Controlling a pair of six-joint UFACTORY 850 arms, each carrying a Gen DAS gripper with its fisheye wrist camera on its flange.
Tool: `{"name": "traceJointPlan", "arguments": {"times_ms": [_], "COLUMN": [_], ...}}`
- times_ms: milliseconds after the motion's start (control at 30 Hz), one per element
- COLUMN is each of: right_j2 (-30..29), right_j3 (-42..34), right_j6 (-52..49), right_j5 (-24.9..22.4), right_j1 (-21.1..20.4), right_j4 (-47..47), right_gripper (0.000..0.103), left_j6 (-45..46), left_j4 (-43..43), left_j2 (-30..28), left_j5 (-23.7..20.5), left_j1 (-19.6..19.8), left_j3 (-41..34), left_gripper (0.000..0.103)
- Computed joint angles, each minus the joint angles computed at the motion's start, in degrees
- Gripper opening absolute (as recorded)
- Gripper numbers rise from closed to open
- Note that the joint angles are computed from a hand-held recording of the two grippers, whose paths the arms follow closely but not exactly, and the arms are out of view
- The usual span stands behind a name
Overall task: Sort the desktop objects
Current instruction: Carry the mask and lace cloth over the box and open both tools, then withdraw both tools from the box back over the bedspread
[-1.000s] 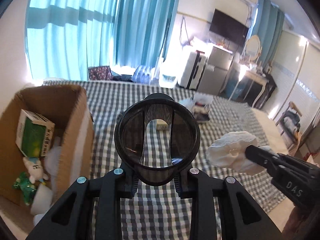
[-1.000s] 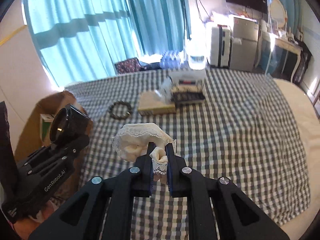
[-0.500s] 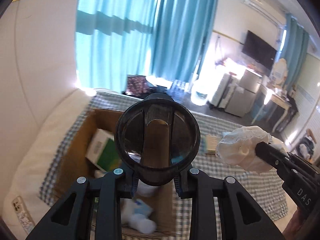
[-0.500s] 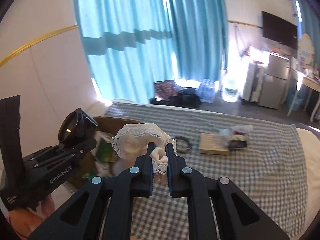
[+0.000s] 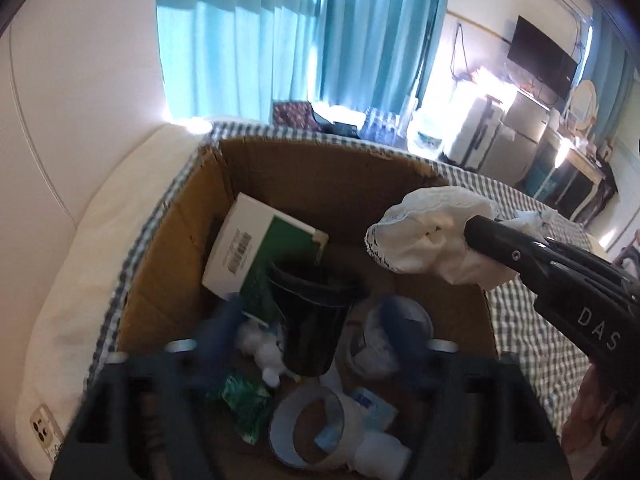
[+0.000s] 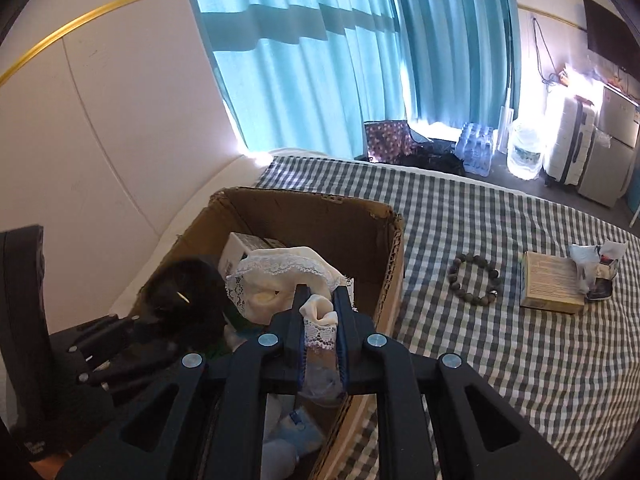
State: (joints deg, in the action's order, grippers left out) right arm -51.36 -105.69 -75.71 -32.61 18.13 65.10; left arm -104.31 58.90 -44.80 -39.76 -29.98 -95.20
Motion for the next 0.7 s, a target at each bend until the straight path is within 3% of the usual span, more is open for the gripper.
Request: {"name": "traceJointPlan", "arguments": {"times_ms": [33,100,133,200,300,467,700], "right_j2": [-0.46,-0.78,-0.29,0.69,2.24,6.86,10.04], "right_j3": [-0.54,-0.93,-0.06,1.62,3.37,8.85,11.40], "right_j6": [-0.18,-1.15,-3.41,-9.20,-10.64,-17.62,-16.51], "right_j5": [0.45,1.74,2.88,1.29,-0.83,3.76,7.38], "right_j1": [-0.05,-0.40,-0.64,-1.94,-4.07,-7.13,-13.94], "right_j4": [0.48,2.39,5.61,13.95,18.26,22.68,20.61], "right_gripper": [0.027,0.080,0.086,0.087,0.087,0.087,0.088], "left_j6": [-3.73,-6.24,-5.45,-3.14,-0.74,2.52,11.71], "left_j4": [3.99,7.51,7.19,5.86,3.94,2.15,-4.40], "left_j2": [-0.08,-0.38,-0.82,-1.93,-2.61,-4.11,-12.30], "left_j5": [-1.10,-1.66,-1.99,-2.83,-3.15,-2.11,-5.59], "left_j1": [-0.45,-1.08,-1.30,-1.44,-2.00,-3.67,-6.77], "left_j3": [0.38,0.47,-0.14,-2.06,-3.77,-8.08,-24.52], "left_gripper": [0.097,0.101,0.103,0.103,0.103,0.103,0.103]}}
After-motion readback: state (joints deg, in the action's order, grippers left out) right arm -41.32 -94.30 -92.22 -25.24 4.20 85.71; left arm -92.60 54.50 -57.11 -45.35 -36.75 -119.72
